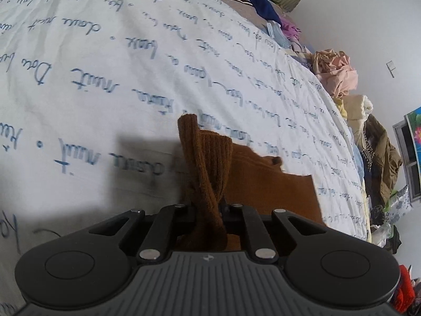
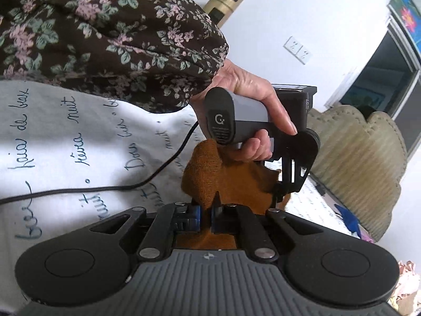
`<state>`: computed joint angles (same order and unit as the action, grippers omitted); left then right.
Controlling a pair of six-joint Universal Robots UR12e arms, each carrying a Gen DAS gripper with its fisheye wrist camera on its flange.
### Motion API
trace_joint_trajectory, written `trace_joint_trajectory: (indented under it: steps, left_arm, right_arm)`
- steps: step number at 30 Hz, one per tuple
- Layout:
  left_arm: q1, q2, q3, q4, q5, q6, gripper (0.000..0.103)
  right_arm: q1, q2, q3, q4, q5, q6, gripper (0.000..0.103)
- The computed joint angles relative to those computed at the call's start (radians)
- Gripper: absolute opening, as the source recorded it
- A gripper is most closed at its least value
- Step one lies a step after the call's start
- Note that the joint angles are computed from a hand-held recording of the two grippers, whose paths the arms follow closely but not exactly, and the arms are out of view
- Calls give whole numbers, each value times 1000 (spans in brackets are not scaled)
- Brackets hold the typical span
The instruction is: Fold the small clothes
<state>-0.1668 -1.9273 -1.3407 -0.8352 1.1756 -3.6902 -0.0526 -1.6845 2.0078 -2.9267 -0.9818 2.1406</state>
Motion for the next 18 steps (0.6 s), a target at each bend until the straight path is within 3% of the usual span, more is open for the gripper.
trace_joint_trajectory:
  steps: [9,18]
  left_arm:
    - [-74,-49,127,-81,72,-13,10]
    - [-171,-155,324,-201,174,-42,10]
  right_arm:
    - [-79,-10,6,-62,31,10,6]
    - [-176,-34,7,-49,49,36,6]
